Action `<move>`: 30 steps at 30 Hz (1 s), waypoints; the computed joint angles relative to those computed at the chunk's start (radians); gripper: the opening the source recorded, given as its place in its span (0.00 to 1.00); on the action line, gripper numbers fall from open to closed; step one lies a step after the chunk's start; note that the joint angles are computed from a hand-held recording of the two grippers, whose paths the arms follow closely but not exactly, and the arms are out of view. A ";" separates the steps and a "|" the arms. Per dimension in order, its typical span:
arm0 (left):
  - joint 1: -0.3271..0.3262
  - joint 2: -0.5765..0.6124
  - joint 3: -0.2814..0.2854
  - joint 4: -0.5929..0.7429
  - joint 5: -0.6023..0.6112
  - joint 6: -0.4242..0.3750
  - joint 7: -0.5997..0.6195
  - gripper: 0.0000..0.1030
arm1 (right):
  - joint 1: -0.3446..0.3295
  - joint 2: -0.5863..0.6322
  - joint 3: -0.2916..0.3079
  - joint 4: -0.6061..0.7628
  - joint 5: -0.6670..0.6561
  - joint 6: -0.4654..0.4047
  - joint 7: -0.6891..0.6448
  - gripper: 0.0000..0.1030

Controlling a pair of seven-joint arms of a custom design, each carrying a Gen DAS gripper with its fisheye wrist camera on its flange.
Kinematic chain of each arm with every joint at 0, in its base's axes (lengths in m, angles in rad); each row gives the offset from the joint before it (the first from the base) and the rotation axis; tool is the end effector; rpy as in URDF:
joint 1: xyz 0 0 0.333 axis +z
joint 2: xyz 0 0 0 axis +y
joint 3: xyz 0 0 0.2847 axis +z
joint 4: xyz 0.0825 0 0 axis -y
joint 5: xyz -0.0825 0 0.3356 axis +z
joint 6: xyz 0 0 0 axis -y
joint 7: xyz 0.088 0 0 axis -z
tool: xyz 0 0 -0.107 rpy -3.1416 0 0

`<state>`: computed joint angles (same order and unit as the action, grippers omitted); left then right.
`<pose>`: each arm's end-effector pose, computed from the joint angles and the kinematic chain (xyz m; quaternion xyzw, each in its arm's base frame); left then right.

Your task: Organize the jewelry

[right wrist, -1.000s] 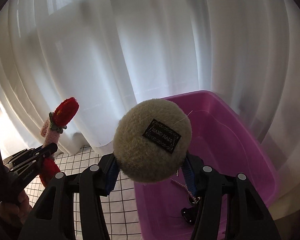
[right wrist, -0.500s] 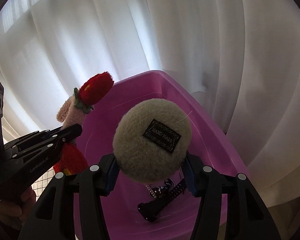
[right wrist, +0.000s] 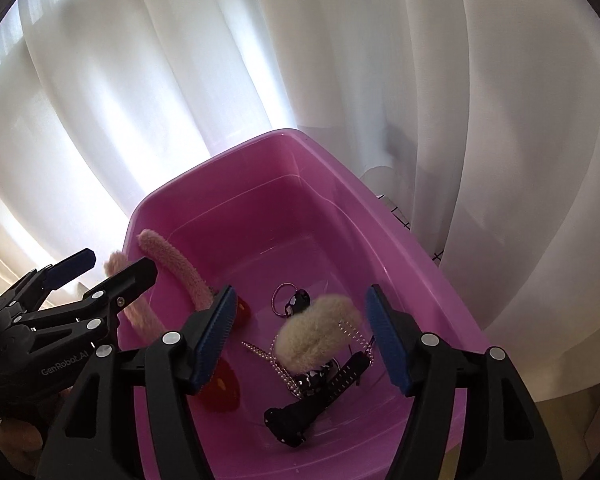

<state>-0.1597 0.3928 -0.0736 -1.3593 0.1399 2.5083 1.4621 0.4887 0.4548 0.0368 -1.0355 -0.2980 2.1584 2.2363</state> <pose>0.6514 -0.1452 0.5681 -0.5919 0.7150 -0.2743 0.2513 0.5824 0.3156 0.6340 -0.6383 0.6845 -0.1955 0.2928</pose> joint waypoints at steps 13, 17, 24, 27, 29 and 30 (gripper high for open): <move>0.001 -0.091 0.023 -0.070 0.098 -0.032 -0.150 0.93 | 0.034 -0.015 -0.001 0.007 -0.048 -0.013 0.011 0.62; 0.004 -0.104 0.027 -0.085 0.126 -0.041 -0.202 0.93 | 0.043 -0.012 0.002 0.012 -0.054 -0.021 0.005 0.62; 0.019 -0.116 0.022 -0.094 0.147 -0.078 -0.231 0.93 | 0.058 0.007 0.003 0.037 -0.050 -0.044 -0.011 0.63; 0.029 -0.123 0.019 -0.106 0.144 -0.078 -0.238 0.93 | 0.065 0.011 0.001 0.046 -0.055 -0.050 -0.013 0.63; 0.034 -0.129 0.017 -0.117 0.142 -0.074 -0.243 0.93 | 0.068 0.012 0.000 0.049 -0.055 -0.053 -0.012 0.63; 0.036 -0.132 0.016 -0.124 0.140 -0.071 -0.243 0.93 | 0.070 0.015 0.000 0.054 -0.056 -0.055 -0.014 0.63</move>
<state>-0.1233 0.2609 -0.0578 -1.4832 0.2800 2.4372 1.2187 0.5591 0.4701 0.0366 -0.9815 -0.3540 2.1033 2.2228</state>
